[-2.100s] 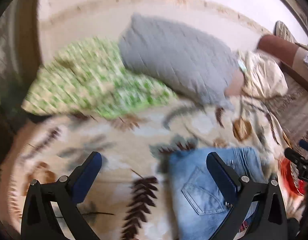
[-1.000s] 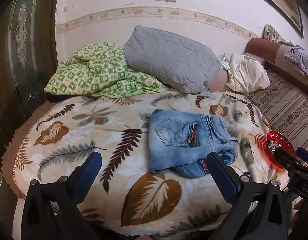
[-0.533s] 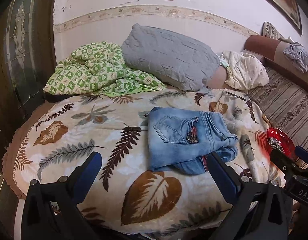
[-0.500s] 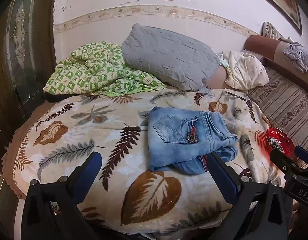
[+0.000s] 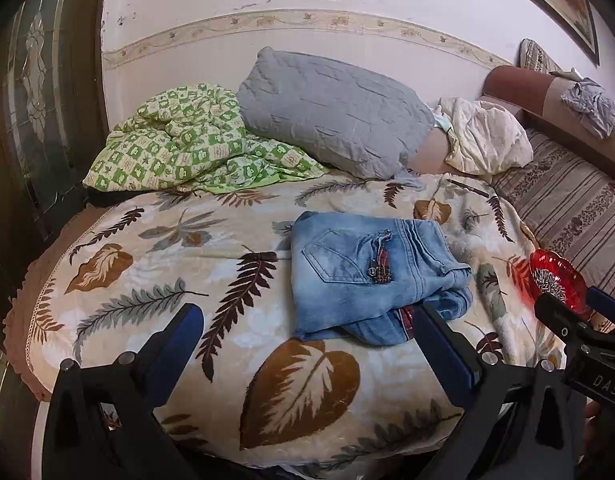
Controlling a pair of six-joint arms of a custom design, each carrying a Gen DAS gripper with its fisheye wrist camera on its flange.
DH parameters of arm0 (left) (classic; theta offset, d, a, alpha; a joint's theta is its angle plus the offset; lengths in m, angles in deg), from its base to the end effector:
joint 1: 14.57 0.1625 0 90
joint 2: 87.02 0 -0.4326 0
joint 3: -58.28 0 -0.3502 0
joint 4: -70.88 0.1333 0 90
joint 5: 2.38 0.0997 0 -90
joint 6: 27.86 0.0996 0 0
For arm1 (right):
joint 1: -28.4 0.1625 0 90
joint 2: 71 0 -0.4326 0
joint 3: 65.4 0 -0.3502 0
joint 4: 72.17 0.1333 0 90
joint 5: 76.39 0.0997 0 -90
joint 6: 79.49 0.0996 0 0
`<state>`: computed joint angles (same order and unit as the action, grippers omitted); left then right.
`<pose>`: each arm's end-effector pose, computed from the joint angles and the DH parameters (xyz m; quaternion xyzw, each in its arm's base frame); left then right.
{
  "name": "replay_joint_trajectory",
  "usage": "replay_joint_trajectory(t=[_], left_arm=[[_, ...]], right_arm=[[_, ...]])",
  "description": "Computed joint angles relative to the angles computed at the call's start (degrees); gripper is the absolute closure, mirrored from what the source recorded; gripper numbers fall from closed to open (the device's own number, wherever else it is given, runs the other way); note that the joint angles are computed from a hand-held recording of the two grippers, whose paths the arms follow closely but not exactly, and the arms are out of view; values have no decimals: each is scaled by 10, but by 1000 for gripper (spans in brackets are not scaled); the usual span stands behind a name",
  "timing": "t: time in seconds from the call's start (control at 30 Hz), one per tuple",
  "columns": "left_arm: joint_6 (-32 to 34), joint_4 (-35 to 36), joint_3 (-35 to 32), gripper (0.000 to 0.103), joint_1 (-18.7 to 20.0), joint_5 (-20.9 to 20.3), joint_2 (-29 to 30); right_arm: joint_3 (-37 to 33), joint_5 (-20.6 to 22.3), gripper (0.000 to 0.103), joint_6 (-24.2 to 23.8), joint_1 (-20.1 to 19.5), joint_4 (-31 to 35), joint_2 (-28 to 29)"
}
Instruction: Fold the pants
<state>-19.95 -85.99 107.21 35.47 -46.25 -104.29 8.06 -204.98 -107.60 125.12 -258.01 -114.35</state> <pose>-0.3774 -0.7698 0.1082 0.2475 0.8496 -0.3705 0.2821 0.1560 -0.7161 0.3427 0.0662 -0.8101 0.4518 0.3678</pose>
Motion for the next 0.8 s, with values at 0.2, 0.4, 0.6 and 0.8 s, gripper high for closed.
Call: replay_joint_trajectory(t=[0.2,0.4,0.6,0.8], left_arm=[[1,0,1,0,1,0,0],[-1,2,1,0,1,1,-1],[-3,2,2,0,1,2,-1],[0,7,-1,0,1,0,0]], right_arm=[[0,0,0,0,0,2,0],[1,-1,0,-2,0,2,0],[-1,0,0,-4,-1,4,1],[-4,2,0,-6,-1,10,0]])
